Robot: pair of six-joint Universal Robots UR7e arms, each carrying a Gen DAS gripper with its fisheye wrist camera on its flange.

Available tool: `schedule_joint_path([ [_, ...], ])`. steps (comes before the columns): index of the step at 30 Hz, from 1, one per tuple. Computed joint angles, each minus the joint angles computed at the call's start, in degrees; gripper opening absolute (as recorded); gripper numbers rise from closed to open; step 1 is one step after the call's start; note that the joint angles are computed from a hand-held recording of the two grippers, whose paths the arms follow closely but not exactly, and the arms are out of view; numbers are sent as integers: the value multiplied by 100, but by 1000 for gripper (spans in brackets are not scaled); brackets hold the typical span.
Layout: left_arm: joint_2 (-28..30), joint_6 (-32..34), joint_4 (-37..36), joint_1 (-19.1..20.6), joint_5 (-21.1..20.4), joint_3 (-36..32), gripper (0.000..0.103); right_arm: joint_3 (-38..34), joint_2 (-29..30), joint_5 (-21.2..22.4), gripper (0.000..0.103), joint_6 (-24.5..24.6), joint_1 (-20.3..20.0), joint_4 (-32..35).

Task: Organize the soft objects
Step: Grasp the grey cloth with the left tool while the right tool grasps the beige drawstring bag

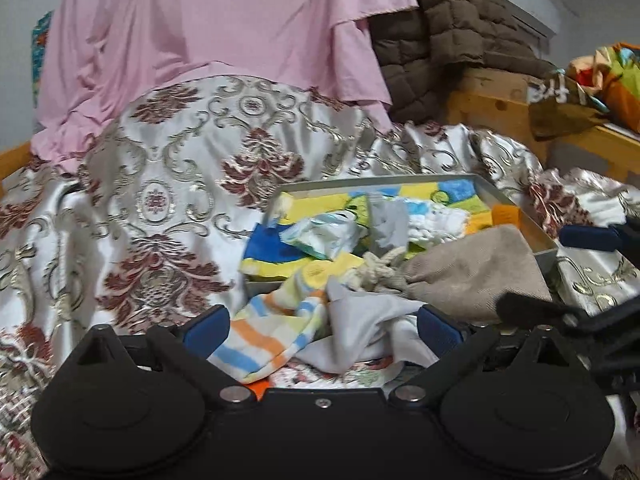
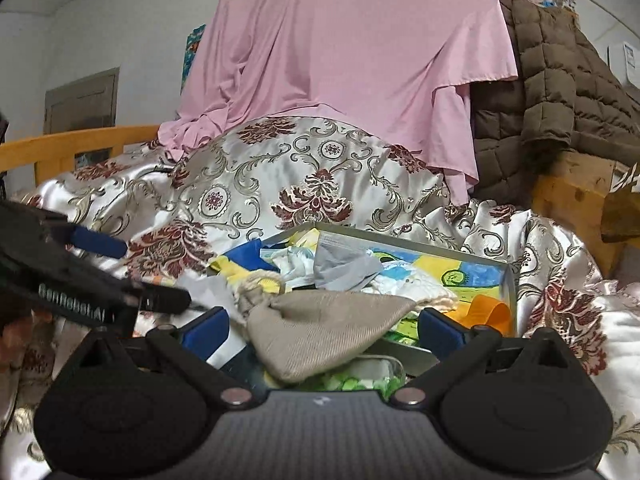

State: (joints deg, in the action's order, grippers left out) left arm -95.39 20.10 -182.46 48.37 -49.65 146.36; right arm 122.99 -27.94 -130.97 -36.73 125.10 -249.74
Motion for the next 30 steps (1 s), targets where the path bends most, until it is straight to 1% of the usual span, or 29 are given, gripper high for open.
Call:
schedule_joint_path([
  [2,112,-20,-7,50,-69,-53,95,-30,-21,45,102,32,-56,60],
  [6,221,-121,63,162,-218,-148,87,10,-110,167,101,345,-179,242],
  [8,244,-182,151,212,-296,-198,83,14,-105,171,101,387,-219,272],
  [10,261,-226,224,251,-363,-239,76,29,-102,171,101,462,-246,330],
  [11,270,-238,243,260,-386,-252,74,47,-106,188,100,524,-257,367],
  [13,287,-265,311,280,-442,-282,63,81,-120,231,100,608,-277,406],
  [14,296,-286,346,289,-465,-297,60,95,-130,248,99,640,-284,427],
  [16,299,-355,469,313,-542,-334,51,104,-143,266,96,693,-290,475],
  [19,310,-438,578,325,-588,-370,41,96,-153,265,91,750,-278,550],
  [20,301,-481,617,329,-600,-380,39,86,-158,262,87,766,-271,590],
  [22,292,-565,675,339,-612,-400,31,79,-152,250,83,755,-260,626],
  [23,289,-617,687,343,-613,-412,29,74,-142,252,81,736,-252,628],
  [25,267,-760,753,382,-661,-460,20,61,-111,249,78,679,-228,600],
  [28,218,-977,828,447,-757,-539,16,41,-76,254,71,543,-197,533],
  [30,202,-1067,850,457,-760,-582,12,17,-55,233,64,474,-171,513],
])
